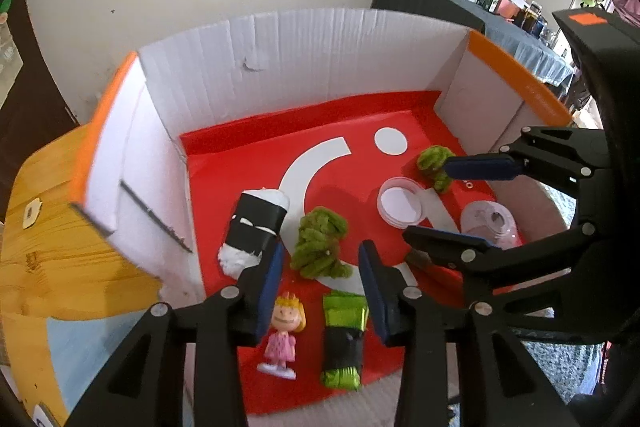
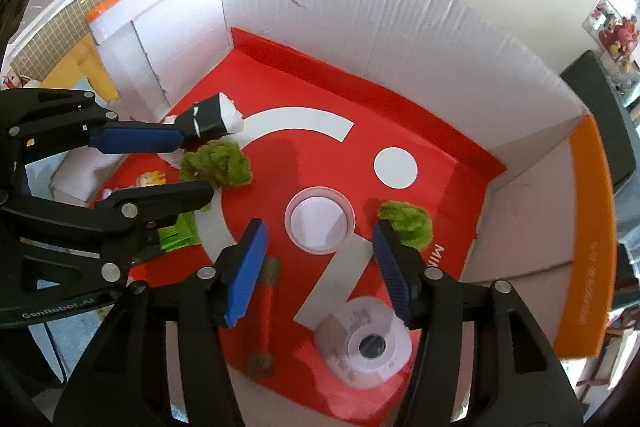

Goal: Organize objects
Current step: 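Lower both items onto the red floor and open both tools, then withdraw both open tools out of the box over the towel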

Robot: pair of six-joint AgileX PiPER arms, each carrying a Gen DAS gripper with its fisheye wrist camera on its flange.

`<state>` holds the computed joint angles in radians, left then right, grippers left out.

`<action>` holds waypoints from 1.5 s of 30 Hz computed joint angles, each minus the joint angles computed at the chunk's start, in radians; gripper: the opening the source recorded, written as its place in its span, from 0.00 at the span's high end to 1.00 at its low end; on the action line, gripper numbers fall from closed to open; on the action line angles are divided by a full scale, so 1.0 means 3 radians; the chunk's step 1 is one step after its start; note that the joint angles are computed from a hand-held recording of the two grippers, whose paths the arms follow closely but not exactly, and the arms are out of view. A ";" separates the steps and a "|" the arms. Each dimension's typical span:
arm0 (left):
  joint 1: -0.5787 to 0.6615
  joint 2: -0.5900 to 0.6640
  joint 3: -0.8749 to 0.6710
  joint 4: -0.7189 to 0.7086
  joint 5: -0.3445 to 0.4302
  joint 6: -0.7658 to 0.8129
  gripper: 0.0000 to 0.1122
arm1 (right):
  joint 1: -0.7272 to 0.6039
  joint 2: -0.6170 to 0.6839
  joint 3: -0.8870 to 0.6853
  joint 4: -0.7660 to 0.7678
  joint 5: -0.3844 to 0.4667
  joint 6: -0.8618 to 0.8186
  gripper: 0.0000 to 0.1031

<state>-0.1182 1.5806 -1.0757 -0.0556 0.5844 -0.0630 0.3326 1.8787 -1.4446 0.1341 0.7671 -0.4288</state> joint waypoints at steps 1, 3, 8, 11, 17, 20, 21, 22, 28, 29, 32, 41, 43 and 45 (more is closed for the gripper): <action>-0.0001 -0.0053 0.0027 0.0014 0.0005 -0.0018 0.63 | -0.0010 -0.0051 0.0054 0.0017 -0.0020 -0.0015 0.40; -0.0016 -0.0172 0.0089 0.0067 0.0008 -0.0088 0.59 | -0.0028 -0.0178 0.0185 0.0045 -0.0070 -0.0036 0.39; -0.0117 -0.0475 0.0228 0.0266 0.0020 -0.0338 0.55 | -0.0070 -0.0414 0.0369 0.0084 -0.0127 -0.0089 0.35; -0.0229 -0.0699 0.0341 0.0505 0.0030 -0.0594 0.49 | 0.0086 -0.0129 -0.0118 -0.0034 -0.0130 0.0262 0.30; -0.0468 -0.1101 0.0514 0.0953 0.0080 -0.1111 0.39 | 0.0223 -0.0613 0.0259 -0.0115 -0.0238 0.0432 0.21; -0.0631 -0.1301 0.0595 0.1257 0.0149 -0.1465 0.37 | 0.0269 -0.0889 0.0479 -0.0137 -0.0297 0.0538 0.20; -0.0673 -0.1348 0.0614 0.1323 0.0173 -0.1544 0.35 | 0.0282 -0.0900 0.0515 -0.0143 -0.0354 0.0573 0.20; -0.0728 -0.1415 0.0646 0.1408 0.0200 -0.1649 0.34 | 0.0267 -0.0987 0.0608 -0.0117 -0.0401 0.0565 0.20; -0.1056 -0.1663 0.0799 0.1794 0.0356 -0.2178 0.30 | 0.0273 -0.1376 0.0971 -0.0007 -0.0557 0.0573 0.16; -0.1124 -0.1696 0.0824 0.1872 0.0389 -0.2282 0.29 | 0.0282 -0.1436 0.1032 -0.0003 -0.0585 0.0586 0.15; -0.1325 -0.1827 0.0937 0.2068 0.0480 -0.2592 0.26 | 0.0318 -0.1592 0.1225 -0.0033 -0.0691 0.0642 0.14; -0.1816 -0.2090 0.1380 0.2458 0.0669 -0.3470 0.22 | 0.0434 -0.1853 0.1770 -0.0028 -0.1012 0.0787 0.12; -0.1883 -0.2124 0.1486 0.2480 0.0668 -0.3591 0.22 | 0.0464 -0.1859 0.1881 -0.0045 -0.1102 0.0853 0.11; -0.1948 -0.2137 0.1591 0.2504 0.0651 -0.3726 0.22 | 0.0480 -0.1872 0.2000 -0.0049 -0.1184 0.0888 0.11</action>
